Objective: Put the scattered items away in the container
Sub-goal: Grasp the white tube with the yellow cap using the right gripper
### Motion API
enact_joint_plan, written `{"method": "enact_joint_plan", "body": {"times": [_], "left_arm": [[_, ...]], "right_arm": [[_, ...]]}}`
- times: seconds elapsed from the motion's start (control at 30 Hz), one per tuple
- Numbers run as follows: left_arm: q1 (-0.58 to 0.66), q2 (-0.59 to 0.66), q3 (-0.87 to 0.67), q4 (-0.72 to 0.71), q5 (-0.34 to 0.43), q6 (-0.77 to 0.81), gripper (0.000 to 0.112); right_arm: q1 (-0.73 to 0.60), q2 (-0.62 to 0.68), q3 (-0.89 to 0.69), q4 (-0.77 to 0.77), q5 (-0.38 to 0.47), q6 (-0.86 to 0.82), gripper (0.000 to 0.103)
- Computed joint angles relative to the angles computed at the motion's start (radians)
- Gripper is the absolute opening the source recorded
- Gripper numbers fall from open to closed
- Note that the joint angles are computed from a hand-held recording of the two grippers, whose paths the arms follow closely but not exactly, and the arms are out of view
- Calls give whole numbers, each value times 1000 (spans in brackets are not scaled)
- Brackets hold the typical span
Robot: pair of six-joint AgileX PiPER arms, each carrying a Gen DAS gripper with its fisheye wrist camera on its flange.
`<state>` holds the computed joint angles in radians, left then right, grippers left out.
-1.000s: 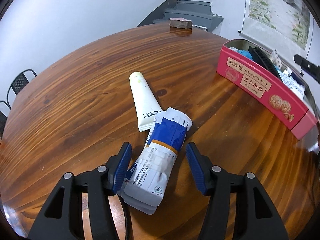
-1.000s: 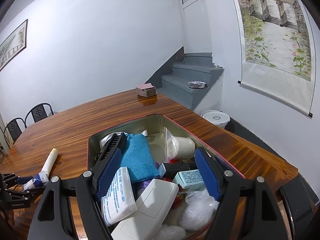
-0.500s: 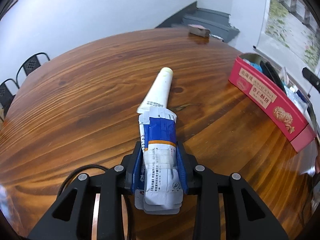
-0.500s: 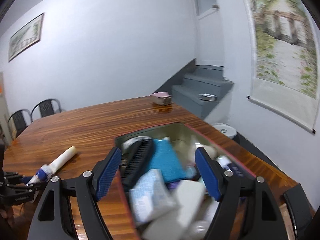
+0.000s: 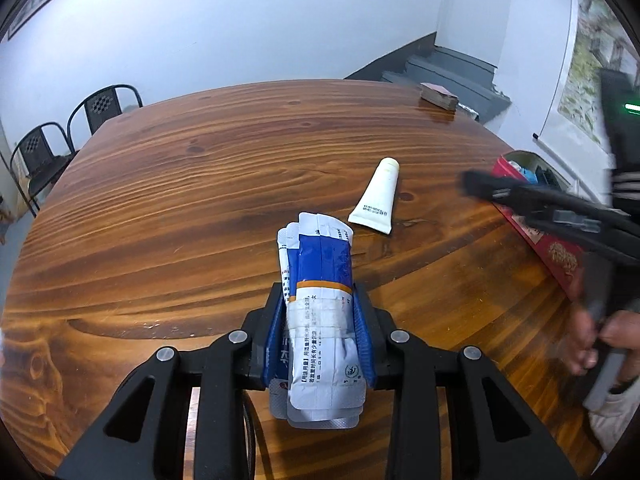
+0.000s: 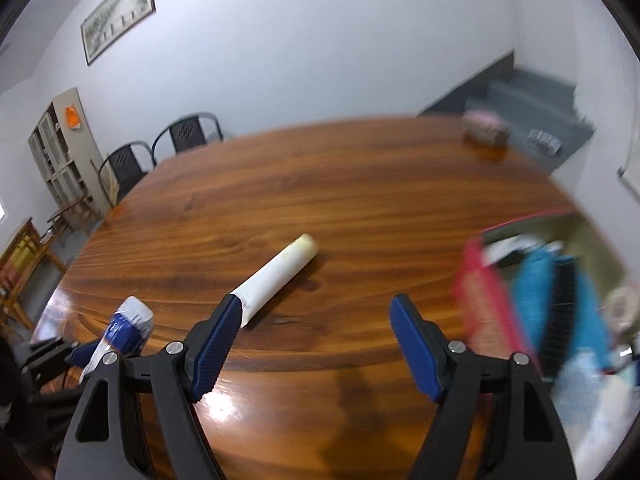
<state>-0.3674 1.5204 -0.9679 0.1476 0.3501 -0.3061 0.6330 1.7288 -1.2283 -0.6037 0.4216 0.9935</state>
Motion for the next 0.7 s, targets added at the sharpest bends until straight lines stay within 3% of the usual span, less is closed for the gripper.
{"method": "enact_joint_plan", "body": {"times": [0.07,0.23,0.53,0.7], "left_arm": [[10,3,-4,-31,5,21,35],[22,-5,-14,-91,11,72,35],[39,-17,-14,-133,21,95,35],[38,-18,-13,-164,30,122,35]], "right_arm": [[-17,73,-77,141,13,-117,79],[-37,208,-238,285,62,-231,74],[-25,372,-470,327,186,-274,67],[-3,442,-579,246,268,-247,64]]}}
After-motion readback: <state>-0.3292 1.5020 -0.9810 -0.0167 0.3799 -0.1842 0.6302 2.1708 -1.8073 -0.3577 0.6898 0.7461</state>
